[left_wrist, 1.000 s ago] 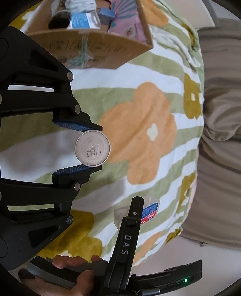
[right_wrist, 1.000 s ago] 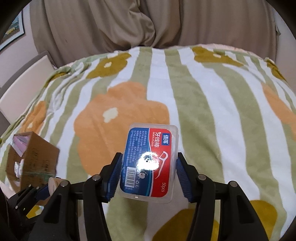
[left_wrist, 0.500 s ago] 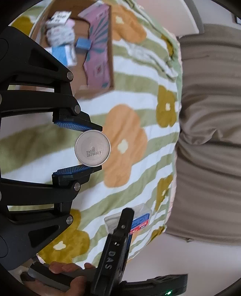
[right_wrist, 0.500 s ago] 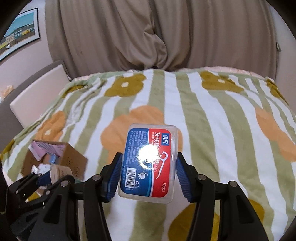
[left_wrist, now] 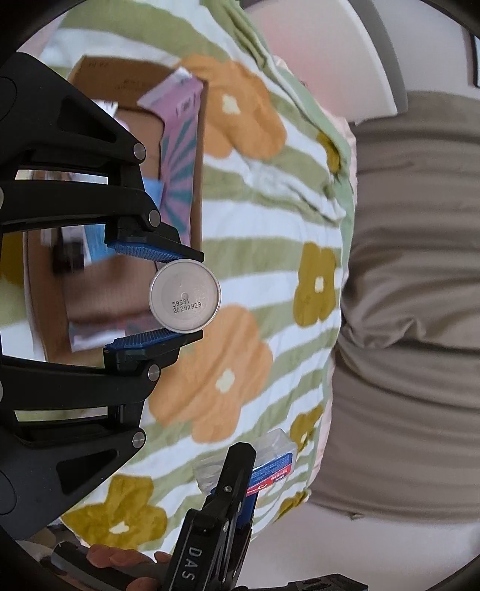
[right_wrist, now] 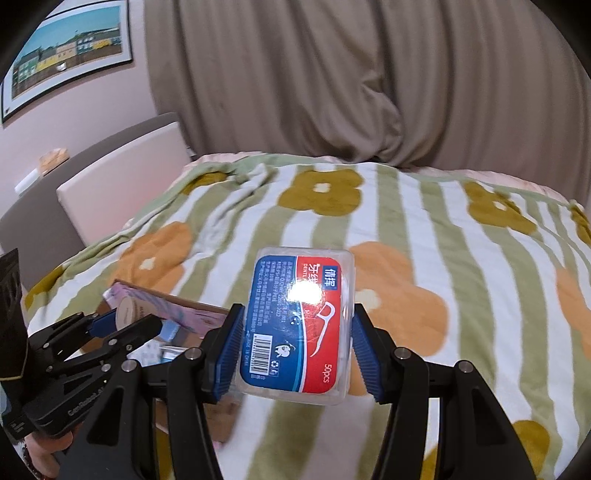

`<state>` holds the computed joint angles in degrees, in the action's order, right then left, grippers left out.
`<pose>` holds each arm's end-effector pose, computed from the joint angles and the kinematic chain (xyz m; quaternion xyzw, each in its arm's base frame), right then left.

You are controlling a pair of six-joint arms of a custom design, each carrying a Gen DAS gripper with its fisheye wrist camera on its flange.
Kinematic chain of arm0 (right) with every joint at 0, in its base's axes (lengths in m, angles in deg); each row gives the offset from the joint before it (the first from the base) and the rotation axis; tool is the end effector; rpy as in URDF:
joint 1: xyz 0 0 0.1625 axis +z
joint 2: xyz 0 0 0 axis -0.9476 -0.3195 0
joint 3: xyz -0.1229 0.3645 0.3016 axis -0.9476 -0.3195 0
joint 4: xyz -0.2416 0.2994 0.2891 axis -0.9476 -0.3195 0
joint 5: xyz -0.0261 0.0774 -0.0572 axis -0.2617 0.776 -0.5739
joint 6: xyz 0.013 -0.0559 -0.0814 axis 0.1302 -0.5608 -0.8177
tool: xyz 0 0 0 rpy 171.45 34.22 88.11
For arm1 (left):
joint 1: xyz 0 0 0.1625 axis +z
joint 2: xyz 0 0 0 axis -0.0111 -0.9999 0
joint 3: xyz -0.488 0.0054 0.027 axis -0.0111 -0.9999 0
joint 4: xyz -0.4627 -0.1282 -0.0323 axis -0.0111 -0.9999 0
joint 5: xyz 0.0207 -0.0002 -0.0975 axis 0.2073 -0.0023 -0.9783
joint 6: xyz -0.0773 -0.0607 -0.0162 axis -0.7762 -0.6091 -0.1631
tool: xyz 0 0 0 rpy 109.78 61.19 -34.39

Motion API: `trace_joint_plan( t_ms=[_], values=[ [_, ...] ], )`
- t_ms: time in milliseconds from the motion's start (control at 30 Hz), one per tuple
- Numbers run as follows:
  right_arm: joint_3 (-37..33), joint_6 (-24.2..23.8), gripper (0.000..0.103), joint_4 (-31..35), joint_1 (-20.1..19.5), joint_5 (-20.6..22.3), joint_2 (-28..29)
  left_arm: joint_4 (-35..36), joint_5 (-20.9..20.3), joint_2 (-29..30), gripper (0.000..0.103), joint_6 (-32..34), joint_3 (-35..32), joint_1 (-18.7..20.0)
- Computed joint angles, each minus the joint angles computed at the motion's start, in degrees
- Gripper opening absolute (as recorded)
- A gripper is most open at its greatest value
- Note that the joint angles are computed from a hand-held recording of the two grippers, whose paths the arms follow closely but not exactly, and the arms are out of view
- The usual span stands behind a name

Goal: Organize objects
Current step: 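Carry the round tin in the left tool and floss box in the right tool to the box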

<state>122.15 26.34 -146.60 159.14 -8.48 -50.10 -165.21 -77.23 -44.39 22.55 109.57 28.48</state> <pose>0.1030 -0.5460 0.3838 0.3419 -0.8758 0.2894 0.1796 -0.4194 -0.4741 0.0449 0.1164 0.8370 -0.4288 0.3194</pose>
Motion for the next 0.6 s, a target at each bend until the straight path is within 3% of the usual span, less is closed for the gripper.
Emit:
trace_joint_plan(
  t_ms=[600],
  values=[
    [3.3, 1.3, 0.052, -3.6, 8.4, -5.8, 11.8, 1.7, 0.1, -13.3, 0.031, -6.5, 13.4, 6.5]
  ],
)
